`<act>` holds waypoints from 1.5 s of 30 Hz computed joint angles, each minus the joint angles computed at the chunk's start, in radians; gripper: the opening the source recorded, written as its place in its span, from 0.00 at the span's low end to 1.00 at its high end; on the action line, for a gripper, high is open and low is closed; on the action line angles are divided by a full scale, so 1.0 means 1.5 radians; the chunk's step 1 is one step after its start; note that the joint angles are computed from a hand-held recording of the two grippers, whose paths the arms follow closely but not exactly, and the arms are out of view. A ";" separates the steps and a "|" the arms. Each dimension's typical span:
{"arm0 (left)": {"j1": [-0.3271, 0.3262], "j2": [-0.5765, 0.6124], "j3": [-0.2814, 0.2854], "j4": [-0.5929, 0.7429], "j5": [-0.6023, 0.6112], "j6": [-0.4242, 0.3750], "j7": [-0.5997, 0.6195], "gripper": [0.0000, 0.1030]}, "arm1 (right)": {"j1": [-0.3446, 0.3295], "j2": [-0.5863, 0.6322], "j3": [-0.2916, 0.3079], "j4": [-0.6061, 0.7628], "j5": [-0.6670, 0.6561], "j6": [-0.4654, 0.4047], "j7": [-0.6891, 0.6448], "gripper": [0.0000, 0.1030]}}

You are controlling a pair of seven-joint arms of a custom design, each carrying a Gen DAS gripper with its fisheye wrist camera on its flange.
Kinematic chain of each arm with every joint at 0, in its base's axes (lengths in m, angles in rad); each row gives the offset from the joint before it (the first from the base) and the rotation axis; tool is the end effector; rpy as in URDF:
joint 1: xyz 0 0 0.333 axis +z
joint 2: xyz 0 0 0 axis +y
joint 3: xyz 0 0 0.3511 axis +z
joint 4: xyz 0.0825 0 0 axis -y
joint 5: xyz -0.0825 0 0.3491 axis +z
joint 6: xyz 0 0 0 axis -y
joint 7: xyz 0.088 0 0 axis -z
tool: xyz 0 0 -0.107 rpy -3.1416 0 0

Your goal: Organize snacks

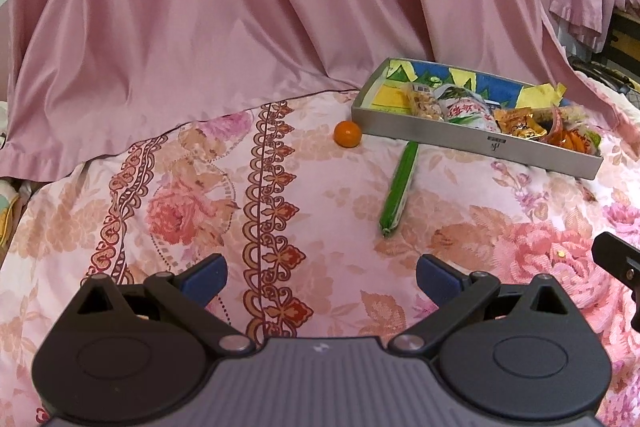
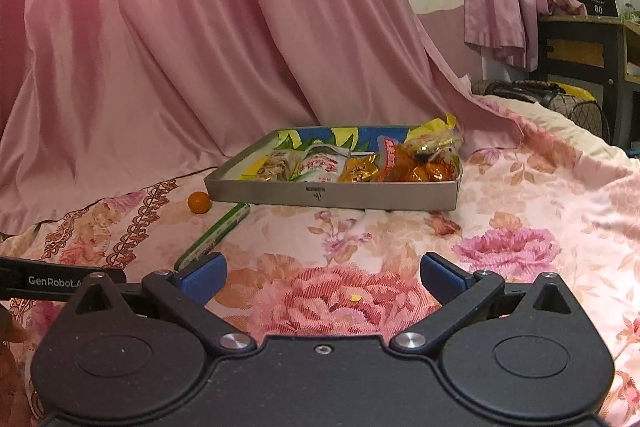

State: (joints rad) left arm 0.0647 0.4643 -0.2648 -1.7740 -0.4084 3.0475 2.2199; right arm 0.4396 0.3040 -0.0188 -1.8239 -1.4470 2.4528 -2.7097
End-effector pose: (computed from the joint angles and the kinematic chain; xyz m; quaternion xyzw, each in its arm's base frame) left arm 0.6862 -0.0747 0.4488 -0.5117 0.7554 -0.3269 0.2466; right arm 0.5849 0.2630 0.4555 -0.4328 0.7404 -0.4055 0.3162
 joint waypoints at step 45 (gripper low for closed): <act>-0.106 0.169 0.159 0.278 0.233 -0.138 -0.240 1.00 | -0.028 0.140 -0.079 0.151 0.209 0.166 -0.246 0.99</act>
State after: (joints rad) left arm -0.0947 0.7179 -0.0269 -1.3567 -0.0592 2.8411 1.8595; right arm 0.3973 0.5143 -0.1368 -1.5970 -1.1334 2.7017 -3.0793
